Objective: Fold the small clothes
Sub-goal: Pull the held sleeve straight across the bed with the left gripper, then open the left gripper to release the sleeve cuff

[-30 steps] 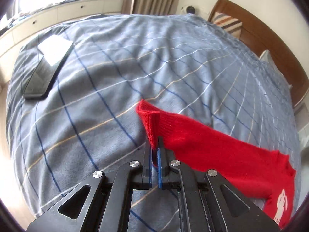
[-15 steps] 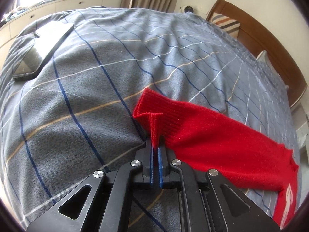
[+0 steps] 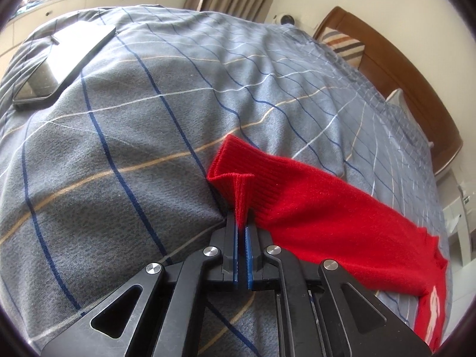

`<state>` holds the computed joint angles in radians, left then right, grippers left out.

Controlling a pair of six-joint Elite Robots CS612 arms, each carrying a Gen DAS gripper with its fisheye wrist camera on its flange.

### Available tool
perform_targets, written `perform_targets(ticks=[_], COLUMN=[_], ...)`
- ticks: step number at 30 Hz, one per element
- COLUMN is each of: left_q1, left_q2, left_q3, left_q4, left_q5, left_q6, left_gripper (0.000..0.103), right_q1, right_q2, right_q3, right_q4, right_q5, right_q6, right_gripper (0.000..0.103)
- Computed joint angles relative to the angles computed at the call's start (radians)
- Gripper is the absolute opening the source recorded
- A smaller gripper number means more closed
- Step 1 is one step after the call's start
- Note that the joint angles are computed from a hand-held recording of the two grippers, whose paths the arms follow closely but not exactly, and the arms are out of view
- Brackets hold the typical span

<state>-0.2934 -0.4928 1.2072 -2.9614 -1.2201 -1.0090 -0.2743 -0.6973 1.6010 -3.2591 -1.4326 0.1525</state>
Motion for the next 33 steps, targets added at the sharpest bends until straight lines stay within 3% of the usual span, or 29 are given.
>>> perform_targets(ticks=[15,22,25,29,33], left_q1=[0.006,0.015,0.015,0.004,-0.013], left_q2=[-0.011,-0.063,-0.098,-0.118,-0.098], left_q3=[0.012,0.089,0.132,0.144,0.088], left_q4=[-0.010,-0.032,-0.013,-0.020,-0.055], left_q5=[-0.036,-0.076,-0.023,0.041,-0.010], left_q6=[0.014,0.015,-0.015,0.035,0.153], left_gripper=[0.007,0.013,0.012,0.021,0.050], right_q1=[0.000,-0.001,0.000,0.001,0.006], right_q2=[0.000,0.000,0.001,0.006,0.009], right_q3=[0.007,0.008,0.009,0.002,-0.005], right_q4=[-0.034,-0.031,-0.037,-0.034,-0.022], right_q5=[0.002,0.006,0.007,0.011,0.009], right_q6=[0.012,0.008,0.010,0.018,0.005], right_gripper=[0.044,0.045,0.046,0.048,0.049])
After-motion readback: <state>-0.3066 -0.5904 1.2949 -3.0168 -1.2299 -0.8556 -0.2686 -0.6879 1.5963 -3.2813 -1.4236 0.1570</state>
